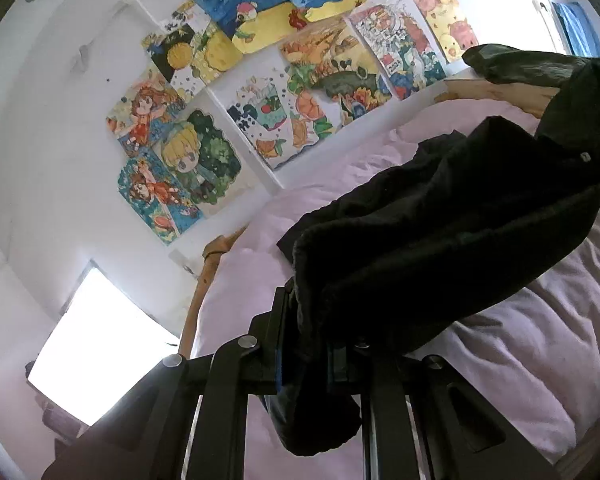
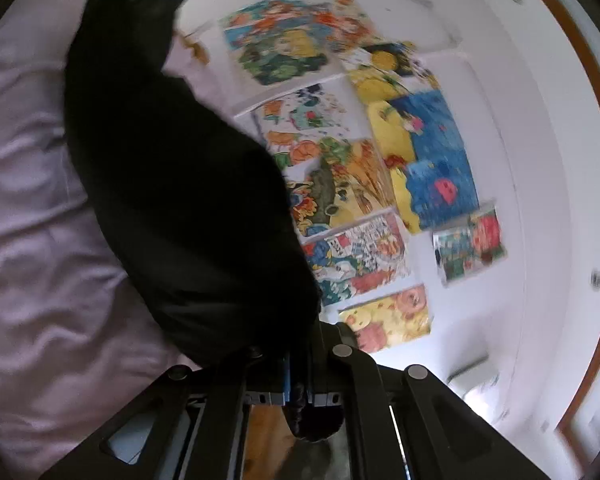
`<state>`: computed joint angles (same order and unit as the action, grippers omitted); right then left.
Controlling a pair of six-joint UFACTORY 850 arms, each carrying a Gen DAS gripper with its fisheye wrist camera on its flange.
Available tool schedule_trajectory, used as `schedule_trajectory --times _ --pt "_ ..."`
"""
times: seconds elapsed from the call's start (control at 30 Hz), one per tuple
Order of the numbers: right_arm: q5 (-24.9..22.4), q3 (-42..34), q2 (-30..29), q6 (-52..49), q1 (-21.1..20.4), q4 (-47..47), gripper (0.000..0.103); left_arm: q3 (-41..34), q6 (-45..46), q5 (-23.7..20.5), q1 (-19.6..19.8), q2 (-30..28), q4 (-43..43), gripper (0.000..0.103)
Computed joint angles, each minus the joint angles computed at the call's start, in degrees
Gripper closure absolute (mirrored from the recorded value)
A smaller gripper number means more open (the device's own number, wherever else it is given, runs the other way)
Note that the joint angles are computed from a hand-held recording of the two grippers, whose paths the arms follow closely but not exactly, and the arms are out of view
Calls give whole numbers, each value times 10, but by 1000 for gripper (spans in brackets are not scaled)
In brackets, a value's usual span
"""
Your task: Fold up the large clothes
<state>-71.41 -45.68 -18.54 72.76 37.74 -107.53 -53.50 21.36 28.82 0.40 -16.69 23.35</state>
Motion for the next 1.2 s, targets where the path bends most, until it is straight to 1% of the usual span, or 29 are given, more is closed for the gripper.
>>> schedule_trajectory --times 0.07,0.17,0.27,0.3,0.4,0.5,0.53,0.57,0.63,0.73,0.83,0.9,0.97,1.03,1.13,1.2 --pt "25 -7 11 7 -14 -2 98 -16 -11 -8 -2 -6 7 91" --pt "51 -23 15 25 -35 -11 98 -33 -17 4 -2 -16 11 91" --pt "40 -42 -2 22 -37 -9 98 -36 -59 36 8 -24 47 91" --pt "39 -47 -7 17 -39 -10 98 -35 -67 56 14 -29 58 91" --pt "32 -46 -12 32 -46 -44 98 -41 -63 89 20 -43 54 91" --pt "19 -46 -23 50 -58 -82 98 -52 -89 102 22 -52 64 91" --pt "9 -49 -32 49 -63 -99 98 -57 -101 106 24 -56 73 91" --pt "-3 -54 -43 44 -69 -115 98 -65 -107 108 23 -61 78 91" --pt "-7 -74 -60 41 -81 -129 98 -83 -114 107 19 -72 76 91" --pt "10 -117 -81 57 -102 -133 98 -119 -117 92 8 -90 60 91" --pt "35 -174 -108 54 -121 -123 98 -171 -94 70 -10 -120 22 91" --pt "56 -224 -134 35 -135 -112 98 -211 -77 41 -22 -144 -8 91" --pt "69 -269 -162 26 -148 -109 97 -274 -67 -4 -36 -181 -34 91" --pt "85 -313 -192 26 -161 -103 97 -332 -62 -36 -43 -217 -45 91" --pt "112 -374 -236 36 -183 -97 97 -405 -43 -63 -53 -269 -64 91" --pt "133 -412 -263 24 -195 -84 97 -460 -57 -83 -57 -308 -55 91"
